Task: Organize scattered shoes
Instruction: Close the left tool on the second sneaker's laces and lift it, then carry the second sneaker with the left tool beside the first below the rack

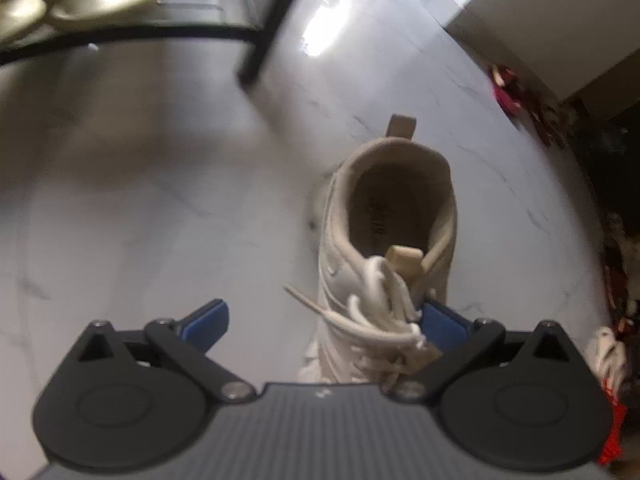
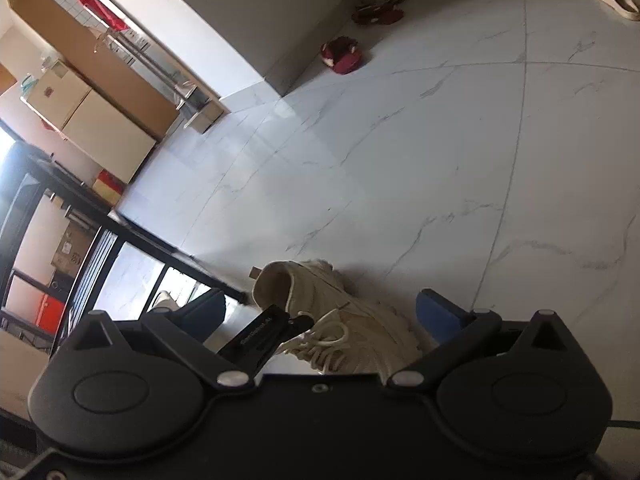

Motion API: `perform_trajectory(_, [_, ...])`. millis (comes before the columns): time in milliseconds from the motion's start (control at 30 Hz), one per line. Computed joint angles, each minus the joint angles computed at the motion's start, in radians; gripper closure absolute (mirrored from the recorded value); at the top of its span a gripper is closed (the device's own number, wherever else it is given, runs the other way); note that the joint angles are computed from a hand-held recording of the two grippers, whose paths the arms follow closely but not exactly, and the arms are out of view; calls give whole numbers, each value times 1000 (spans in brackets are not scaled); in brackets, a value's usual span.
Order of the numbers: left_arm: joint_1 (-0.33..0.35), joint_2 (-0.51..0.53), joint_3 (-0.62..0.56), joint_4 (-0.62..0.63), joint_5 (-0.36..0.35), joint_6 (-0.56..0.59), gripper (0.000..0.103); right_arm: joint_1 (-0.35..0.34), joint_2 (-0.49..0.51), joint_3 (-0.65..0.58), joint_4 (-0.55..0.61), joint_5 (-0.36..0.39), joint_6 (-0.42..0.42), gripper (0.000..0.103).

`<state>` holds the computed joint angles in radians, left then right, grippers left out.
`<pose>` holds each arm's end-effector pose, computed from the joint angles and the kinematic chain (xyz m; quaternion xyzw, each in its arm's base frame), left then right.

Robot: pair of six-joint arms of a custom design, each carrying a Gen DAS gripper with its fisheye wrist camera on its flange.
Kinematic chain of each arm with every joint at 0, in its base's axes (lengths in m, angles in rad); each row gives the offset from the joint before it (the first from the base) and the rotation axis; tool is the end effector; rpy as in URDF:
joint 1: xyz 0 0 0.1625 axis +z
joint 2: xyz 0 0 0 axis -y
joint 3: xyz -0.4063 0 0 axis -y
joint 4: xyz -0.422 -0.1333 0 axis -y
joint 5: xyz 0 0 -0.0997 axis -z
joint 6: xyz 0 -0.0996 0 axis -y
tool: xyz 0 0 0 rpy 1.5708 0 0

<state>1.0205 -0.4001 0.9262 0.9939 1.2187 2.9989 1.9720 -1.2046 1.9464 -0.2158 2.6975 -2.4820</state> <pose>-0.1940 -0.6369 0.0104 0.1948 0.9648 -0.0830 0.1562 0.2131 -0.3914 0.1490 -0.3586 -0.6923 0.5980 0.1858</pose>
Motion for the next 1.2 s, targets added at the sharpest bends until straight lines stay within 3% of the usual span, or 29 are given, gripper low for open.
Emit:
perform_trajectory(133, [-4,-29,22,18,-178,-112,0,33,-15,16,-46,6,-35,0])
perform_trajectory(200, [10,30,-71,139,-269,-247,4,46,-27,27,-73,13,-49,0])
perform_trajectory(267, [43,40,-103,180,-226,-364,6,58,-40,40,-95,12,-59,0])
perform_trajectory(333, [57,24,-90,162,-179,-398,6,66,-53,53,-115,11,-77,0])
perform_trajectory(467, [53,-32,-20,48,-130,-319,5,74,-74,73,-132,26,-93,0])
perform_trajectory(567, [41,-78,40,-65,-113,-218,5,68,-76,83,-116,37,-49,0])
perform_trajectory(700, [37,-46,3,-78,-8,-80,5,47,-71,86,-88,19,4,0])
perform_trajectory(800, [17,-38,16,-99,26,57,1,41,-60,72,-66,27,-9,0])
perform_trajectory(867, [-11,-14,18,-108,-41,197,1,39,-52,60,-49,40,-24,0])
perform_trajectory(933, [-17,8,10,-109,-82,243,0,35,-34,41,-36,52,-32,0])
perform_trajectory(1200, [17,59,-51,-64,-41,300,0,1,8,-9,30,-7,24,0])
